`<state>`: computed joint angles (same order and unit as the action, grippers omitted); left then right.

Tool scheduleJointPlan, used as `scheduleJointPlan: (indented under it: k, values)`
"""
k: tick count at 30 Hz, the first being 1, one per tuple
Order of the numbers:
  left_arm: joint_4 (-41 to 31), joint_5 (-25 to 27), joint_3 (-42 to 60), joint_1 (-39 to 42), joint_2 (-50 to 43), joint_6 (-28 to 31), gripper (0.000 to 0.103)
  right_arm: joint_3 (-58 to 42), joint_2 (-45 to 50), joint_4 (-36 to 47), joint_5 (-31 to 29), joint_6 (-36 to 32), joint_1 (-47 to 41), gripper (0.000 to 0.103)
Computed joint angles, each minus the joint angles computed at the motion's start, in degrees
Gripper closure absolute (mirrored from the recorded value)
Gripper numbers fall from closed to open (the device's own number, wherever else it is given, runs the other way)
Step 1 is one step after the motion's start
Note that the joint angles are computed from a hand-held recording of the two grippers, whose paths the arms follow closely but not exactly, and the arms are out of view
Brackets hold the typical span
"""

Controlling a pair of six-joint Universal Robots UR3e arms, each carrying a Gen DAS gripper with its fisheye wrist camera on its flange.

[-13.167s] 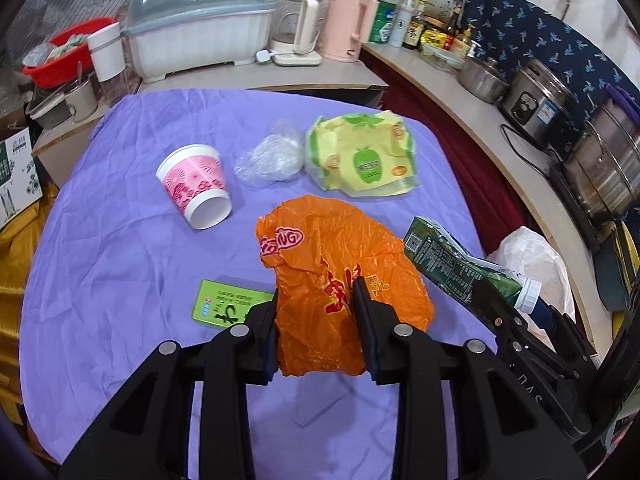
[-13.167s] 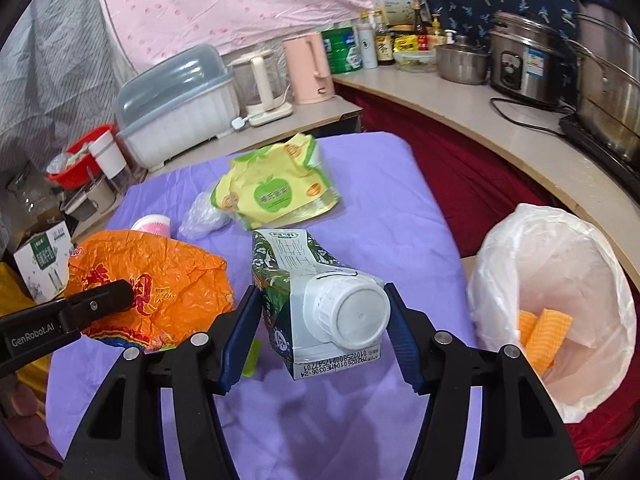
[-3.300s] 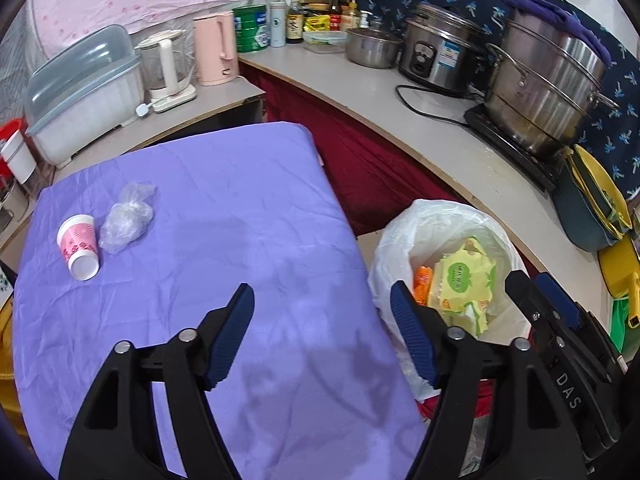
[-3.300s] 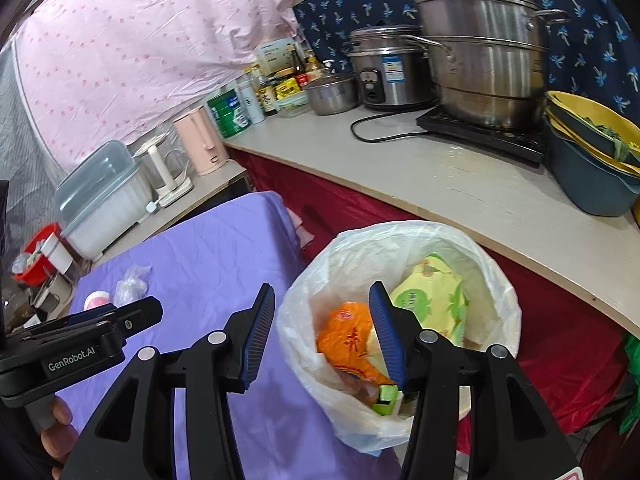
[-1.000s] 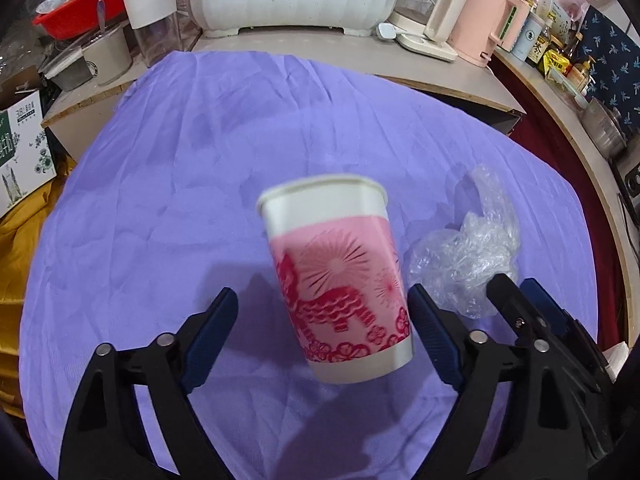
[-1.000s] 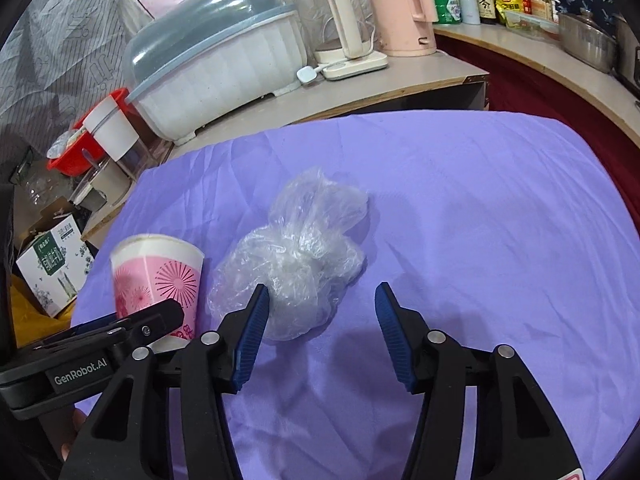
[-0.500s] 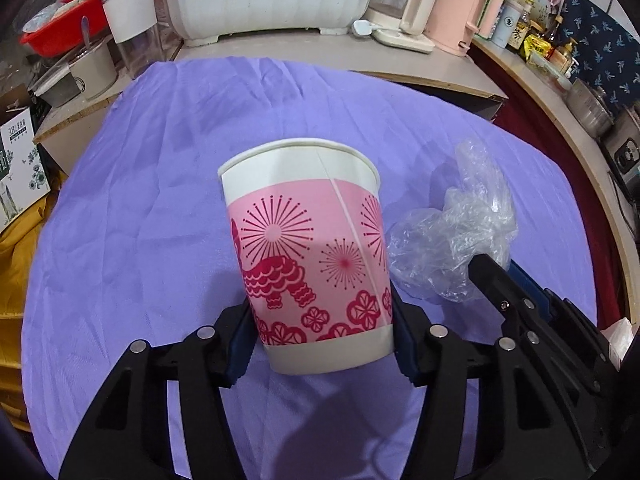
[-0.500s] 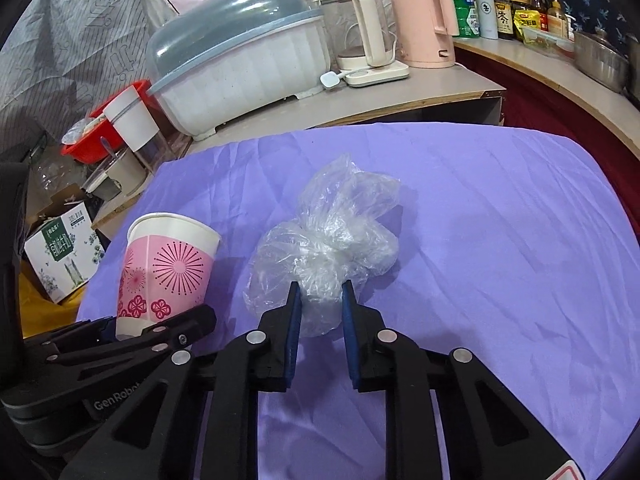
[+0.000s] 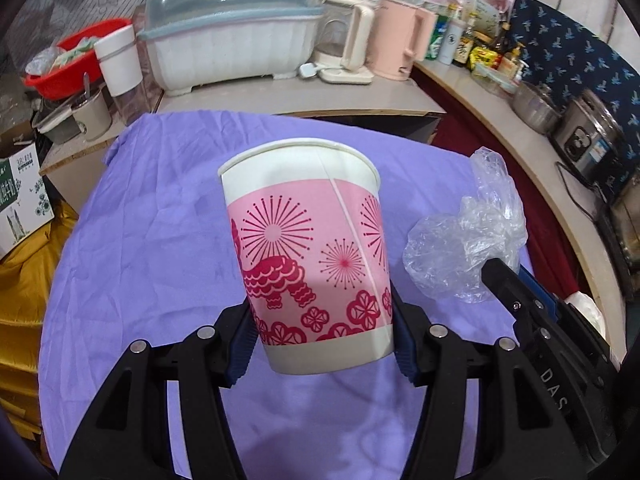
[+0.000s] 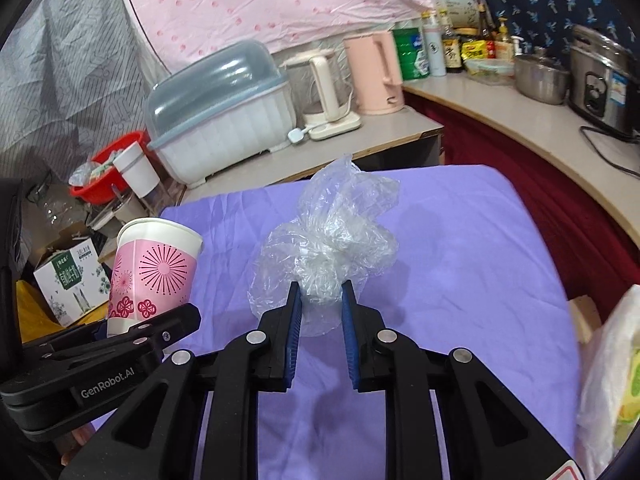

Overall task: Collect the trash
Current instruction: 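Carry the cup and plastic bag over the white trash bag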

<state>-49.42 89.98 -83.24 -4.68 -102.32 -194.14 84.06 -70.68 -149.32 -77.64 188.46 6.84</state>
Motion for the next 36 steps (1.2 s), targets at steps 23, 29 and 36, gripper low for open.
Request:
scheduleJointPlan:
  k: [23, 29, 36]
  values:
    - [-12.21, 12.95, 24.97, -31.56, -10.34, -9.51, 0.048, 37.02, -60.36, 31.09, 25.56, -26.08, -51.57, 0.084]
    - [-17.43, 14.57, 37.97, -37.68, -19.33, -10.75, 0.048, 32.84, -73.20, 67.91, 36.42, -53.39, -78.84, 0.084]
    - [-26.97, 15.32, 58.99, -42.17, -32.00, -10.91, 0.048, 24.22, -74.36, 100.31, 38.23, -81.84, -101.57, 0.084]
